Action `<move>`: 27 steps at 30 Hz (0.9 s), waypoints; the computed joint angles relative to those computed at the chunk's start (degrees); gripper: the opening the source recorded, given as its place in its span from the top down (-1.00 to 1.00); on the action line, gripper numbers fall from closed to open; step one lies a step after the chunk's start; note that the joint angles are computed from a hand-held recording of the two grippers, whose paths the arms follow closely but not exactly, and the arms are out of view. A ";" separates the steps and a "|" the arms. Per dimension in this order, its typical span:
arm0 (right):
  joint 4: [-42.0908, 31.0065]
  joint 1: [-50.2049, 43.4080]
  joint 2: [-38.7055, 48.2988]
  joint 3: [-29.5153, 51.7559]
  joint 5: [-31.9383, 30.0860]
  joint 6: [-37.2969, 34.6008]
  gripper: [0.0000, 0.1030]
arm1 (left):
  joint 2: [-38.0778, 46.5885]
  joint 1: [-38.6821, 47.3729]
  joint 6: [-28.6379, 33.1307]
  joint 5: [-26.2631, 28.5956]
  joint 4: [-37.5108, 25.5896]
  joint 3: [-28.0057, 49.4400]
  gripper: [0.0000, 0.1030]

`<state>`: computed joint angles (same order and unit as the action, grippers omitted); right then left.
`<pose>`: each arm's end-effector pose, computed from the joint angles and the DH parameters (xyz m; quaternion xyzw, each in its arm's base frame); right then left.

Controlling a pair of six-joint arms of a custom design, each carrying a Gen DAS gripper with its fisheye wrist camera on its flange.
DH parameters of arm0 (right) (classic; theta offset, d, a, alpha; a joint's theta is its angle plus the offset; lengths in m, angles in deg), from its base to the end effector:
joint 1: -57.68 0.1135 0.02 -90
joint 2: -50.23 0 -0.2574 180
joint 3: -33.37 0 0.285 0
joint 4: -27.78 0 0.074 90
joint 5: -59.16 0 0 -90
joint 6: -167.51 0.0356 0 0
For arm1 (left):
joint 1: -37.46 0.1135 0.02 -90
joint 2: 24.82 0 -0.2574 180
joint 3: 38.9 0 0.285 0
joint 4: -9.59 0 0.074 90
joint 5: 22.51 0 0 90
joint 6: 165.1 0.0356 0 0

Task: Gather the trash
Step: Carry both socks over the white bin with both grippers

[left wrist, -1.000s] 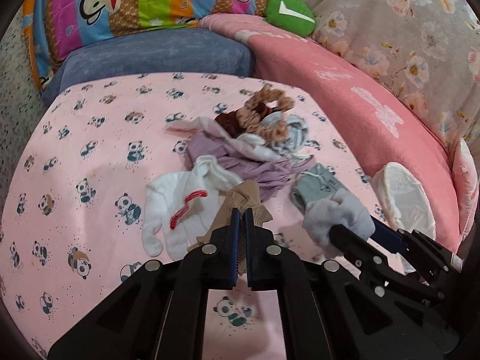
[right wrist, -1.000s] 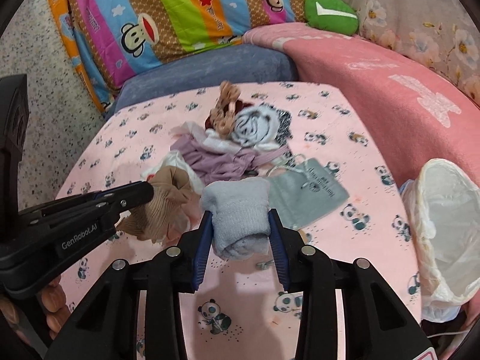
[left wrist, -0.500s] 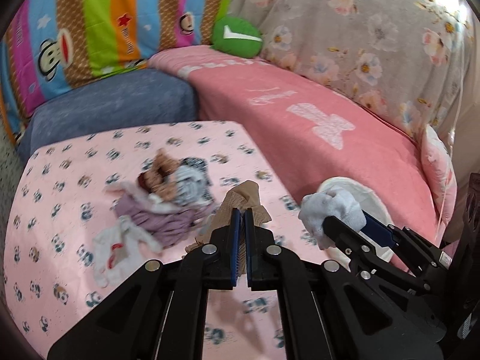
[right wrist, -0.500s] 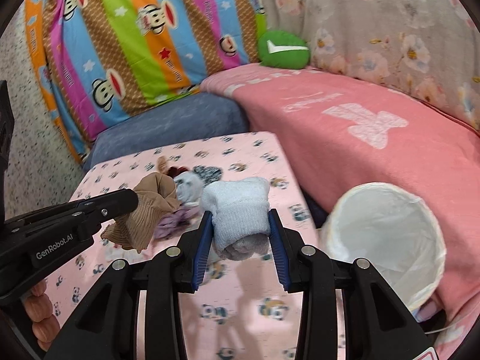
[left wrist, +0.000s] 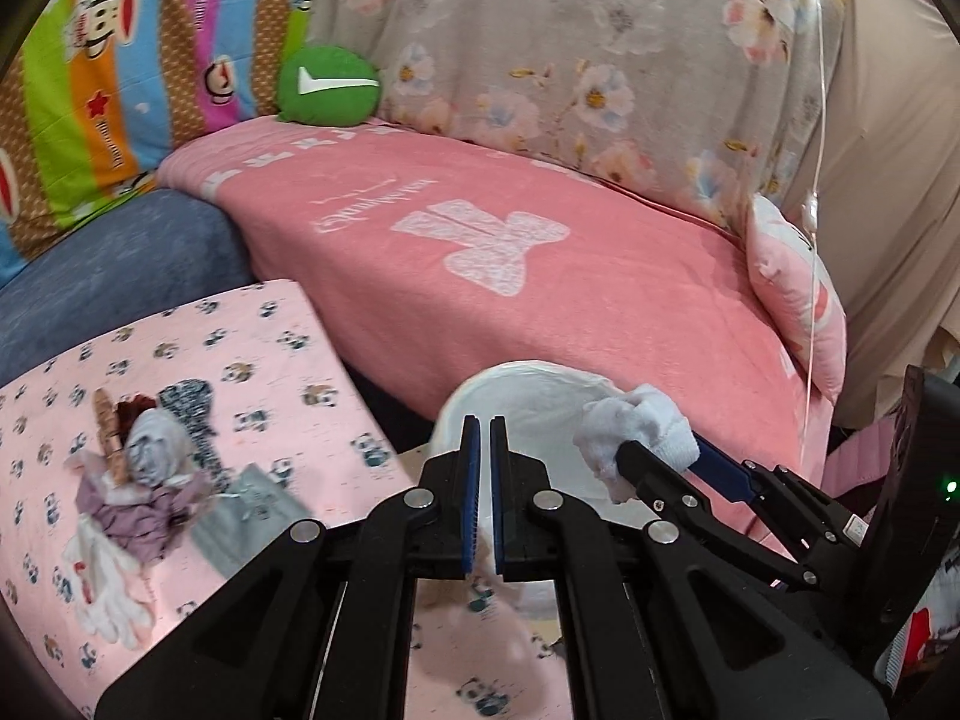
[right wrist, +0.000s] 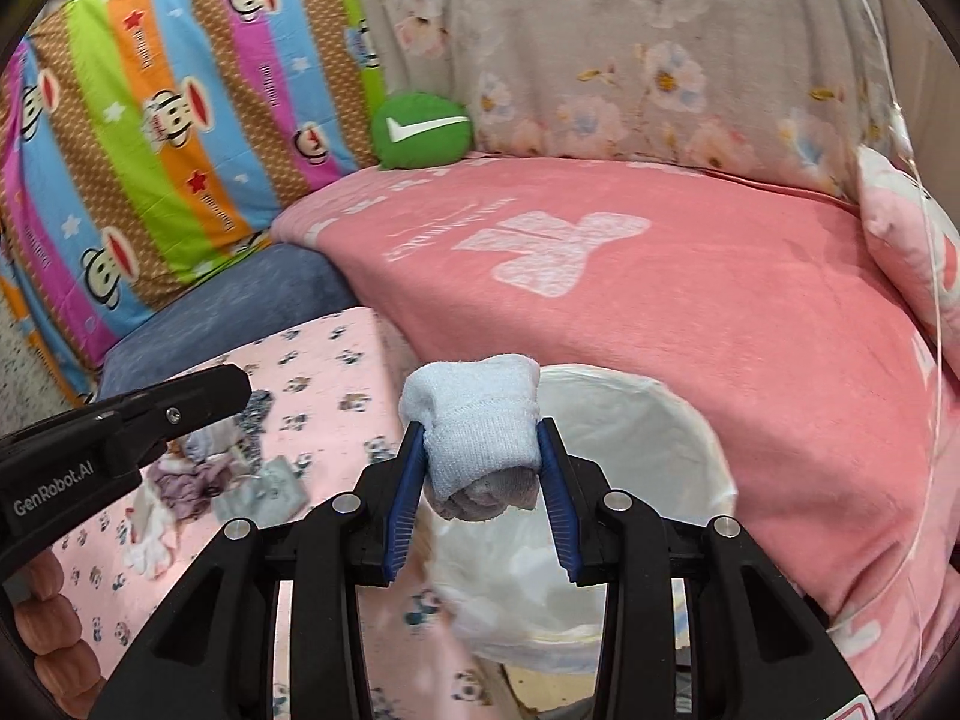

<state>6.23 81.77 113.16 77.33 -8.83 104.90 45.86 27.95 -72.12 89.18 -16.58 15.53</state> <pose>0.2371 0.0914 0.1805 0.1055 0.8888 0.0222 0.4453 0.2814 -0.0605 0.2044 0.1732 0.8851 -0.1945 0.3857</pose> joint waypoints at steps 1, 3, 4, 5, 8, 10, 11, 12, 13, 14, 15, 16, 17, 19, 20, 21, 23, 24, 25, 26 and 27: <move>0.14 -1.47 -0.42 -0.61 -0.59 -0.45 0.27 | 0.99 -1.26 -0.29 -0.65 0.67 0.37 0.94; 0.87 -4.37 -0.44 -1.56 -2.09 -1.55 0.27 | 2.45 -3.07 -0.95 -1.75 1.27 1.16 0.93; 1.08 -5.34 -0.10 -1.73 -2.62 -1.81 0.27 | 3.43 -3.52 -0.86 -2.14 1.24 1.62 0.93; 1.34 -6.18 0.27 -1.83 -3.12 -2.08 0.27 | 3.81 -3.82 -0.76 -2.65 1.41 1.56 0.92; 2.28 -7.76 0.42 -2.78 -3.87 -2.62 0.27 | 4.38 -2.15 0.56 -3.50 1.32 0.43 0.89; 2.69 -8.02 0.12 -3.72 -4.50 -2.43 0.27 | 6.06 0.31 1.79 -2.05 -0.64 0.27 0.63; 2.86 -8.00 0.23 -3.96 -4.68 -2.33 0.27 | 6.76 1.25 2.11 -2.12 -1.21 -0.04 0.45; 3.12 -7.97 0.35 -4.34 -4.90 -2.26 0.27 | 6.74 2.05 2.11 -2.51 -0.93 -1.09 0.13; 3.30 -7.83 0.48 -4.66 -5.02 -2.07 0.27 | 6.20 2.90 2.00 -2.67 0.34 -2.97 -0.09; 3.58 -7.59 0.62 -4.99 -5.18 -1.79 0.27 | 5.69 3.18 2.03 -3.09 1.10 -4.43 -0.14; 3.61 -7.10 0.97 -4.93 -5.16 -1.32 0.27 | 5.88 3.28 2.49 -3.27 1.62 -5.69 -0.18; 3.82 -6.77 1.20 -5.10 -5.26 -1.04 0.27 | 6.33 3.07 2.85 -3.23 1.68 -6.21 -0.18; 4.08 -6.61 1.54 -5.20 -5.39 -0.91 0.27 | 7.41 2.64 3.06 -3.57 1.90 -6.55 -0.18; 4.39 -6.07 2.24 -5.31 -5.45 -0.38 0.27 | 9.88 1.43 2.92 -4.01 3.19 -7.15 -0.18; 4.53 -6.03 2.39 -5.53 -5.62 -0.17 0.27 | 11.29 1.00 2.93 -4.33 4.00 -7.26 -0.18; 4.64 -5.88 2.68 -5.55 -5.60 0.02 0.27 | 12.70 0.39 2.79 -4.64 4.95 -7.44 -0.18; 4.54 -5.46 2.50 -6.01 -5.39 0.59 0.27 | 15.24 0.21 2.75 -4.49 5.39 -7.01 -0.17; 4.33 -5.08 2.51 -6.01 -5.18 0.93 0.27 | 16.32 0.17 2.68 -4.36 5.38 -6.72 -0.13; 4.30 -5.05 2.50 -6.12 -5.19 1.01 0.27 | 17.12 0.03 2.49 -4.35 5.64 -6.68 -0.02; 4.40 -5.22 2.59 -6.18 -5.37 0.93 0.27 | 17.59 0.01 2.57 -4.20 5.66 -6.59 0.04; 4.48 -5.18 2.64 -6.34 -5.39 1.08 0.27 | 17.94 -0.15 2.61 -4.17 5.39 -6.44 0.16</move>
